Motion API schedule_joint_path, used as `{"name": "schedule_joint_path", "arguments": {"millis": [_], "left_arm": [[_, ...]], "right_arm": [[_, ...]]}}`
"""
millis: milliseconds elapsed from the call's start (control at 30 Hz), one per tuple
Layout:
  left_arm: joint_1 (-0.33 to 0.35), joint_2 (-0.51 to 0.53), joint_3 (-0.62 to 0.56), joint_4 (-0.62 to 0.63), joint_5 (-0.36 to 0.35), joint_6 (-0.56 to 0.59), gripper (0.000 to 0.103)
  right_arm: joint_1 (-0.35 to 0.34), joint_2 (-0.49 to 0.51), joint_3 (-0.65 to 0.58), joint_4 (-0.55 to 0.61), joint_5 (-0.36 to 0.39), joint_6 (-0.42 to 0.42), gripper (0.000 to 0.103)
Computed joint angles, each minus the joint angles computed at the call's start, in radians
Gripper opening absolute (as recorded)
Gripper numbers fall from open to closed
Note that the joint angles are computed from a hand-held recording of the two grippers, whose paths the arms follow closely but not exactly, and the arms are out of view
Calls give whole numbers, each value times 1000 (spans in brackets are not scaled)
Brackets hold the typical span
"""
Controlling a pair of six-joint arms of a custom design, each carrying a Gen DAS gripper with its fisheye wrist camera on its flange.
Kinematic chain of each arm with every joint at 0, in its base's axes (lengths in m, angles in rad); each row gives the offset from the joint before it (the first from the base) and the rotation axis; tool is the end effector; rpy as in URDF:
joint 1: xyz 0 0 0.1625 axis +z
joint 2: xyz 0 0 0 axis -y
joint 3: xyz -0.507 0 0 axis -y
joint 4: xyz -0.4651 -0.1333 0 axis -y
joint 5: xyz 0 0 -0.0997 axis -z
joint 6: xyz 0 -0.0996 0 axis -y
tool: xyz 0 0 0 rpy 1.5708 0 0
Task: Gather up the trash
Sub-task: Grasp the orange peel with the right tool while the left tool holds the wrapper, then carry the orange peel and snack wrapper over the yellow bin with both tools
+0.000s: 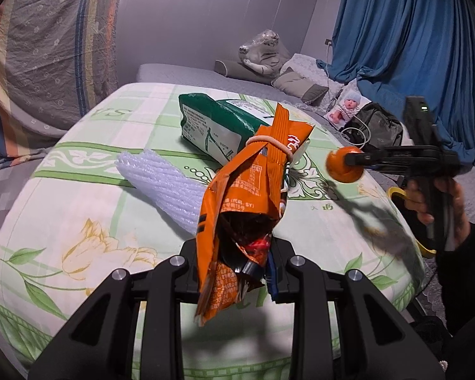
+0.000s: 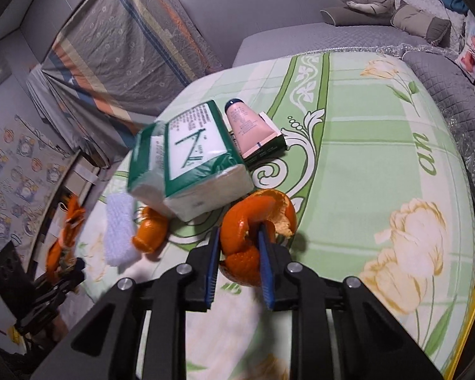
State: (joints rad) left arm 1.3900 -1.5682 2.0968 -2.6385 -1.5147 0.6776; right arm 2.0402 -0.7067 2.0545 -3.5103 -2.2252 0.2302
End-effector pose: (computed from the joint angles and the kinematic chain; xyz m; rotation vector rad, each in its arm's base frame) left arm 0.0396 -0.5557 0.4008 1.1709 2.6118 -0.7467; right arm 0.3431 -0.5158 0.0281 0.0422 -2.5532 1.0227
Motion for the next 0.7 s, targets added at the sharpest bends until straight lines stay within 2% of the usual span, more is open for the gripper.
{"name": "schedule_joint_path", "arguments": {"millis": [200,400,700], "left_arm": [[-50,-5,49,-135,69,27,27],[-87,-18,67,-149,56,42,27],[-167,-17,102,-191,63,39,27]], "right_arm": [[58,-31,55,-52,77,27,21],[118,-31,77,-82,57,28,21],[142,-50,128,-157,31,56,21]]}}
